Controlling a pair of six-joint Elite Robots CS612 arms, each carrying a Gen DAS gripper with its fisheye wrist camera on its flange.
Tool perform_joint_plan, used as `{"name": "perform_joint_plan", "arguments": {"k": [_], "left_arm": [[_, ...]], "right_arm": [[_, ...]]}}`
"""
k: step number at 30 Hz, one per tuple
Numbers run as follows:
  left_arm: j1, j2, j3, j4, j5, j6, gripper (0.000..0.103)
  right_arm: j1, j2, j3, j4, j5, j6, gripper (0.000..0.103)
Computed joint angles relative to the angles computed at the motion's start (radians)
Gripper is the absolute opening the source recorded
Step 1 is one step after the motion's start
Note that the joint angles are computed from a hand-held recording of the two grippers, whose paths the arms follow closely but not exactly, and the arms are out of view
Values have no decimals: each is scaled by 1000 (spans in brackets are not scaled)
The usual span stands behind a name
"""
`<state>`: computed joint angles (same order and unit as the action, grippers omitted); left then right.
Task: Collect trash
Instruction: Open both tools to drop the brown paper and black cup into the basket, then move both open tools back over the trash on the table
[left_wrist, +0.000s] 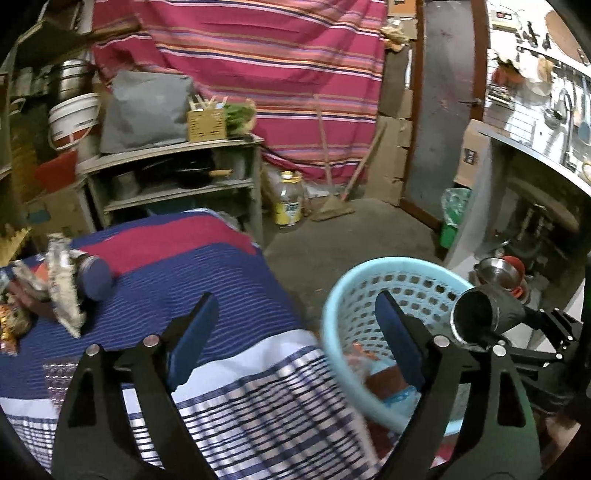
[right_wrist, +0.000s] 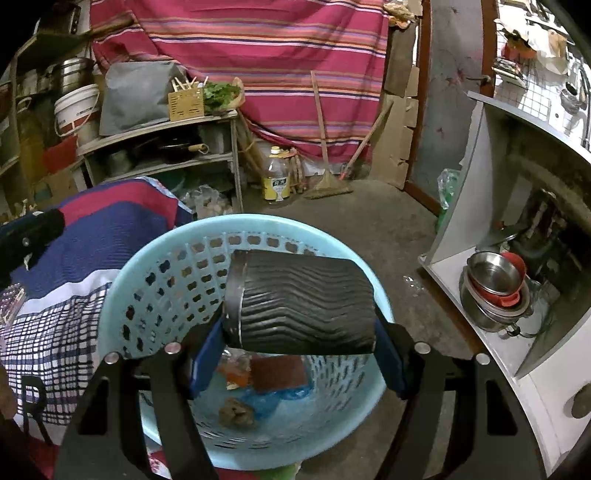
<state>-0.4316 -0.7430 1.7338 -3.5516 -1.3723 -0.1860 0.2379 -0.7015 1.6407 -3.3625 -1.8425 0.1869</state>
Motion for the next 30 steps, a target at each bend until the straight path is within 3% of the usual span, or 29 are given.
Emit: {"name": "perform_joint_plan", "arguments": {"k": [3,13,18,30], "left_arm": [[10,-9,22,-20,31,-11,93],[68,-49,103,-65,103,-33,96],[100,-63,140,-86,139,-39,97],[193,-91,225,-135,182,-65,97]], "right_arm": [[8,5,-13,9,4,1,71],[32,20,-59,50,-3,-4,71],[49,23,-72,67,-39,-4,84],[105,26,-112,78,-60,-29,84]]}}
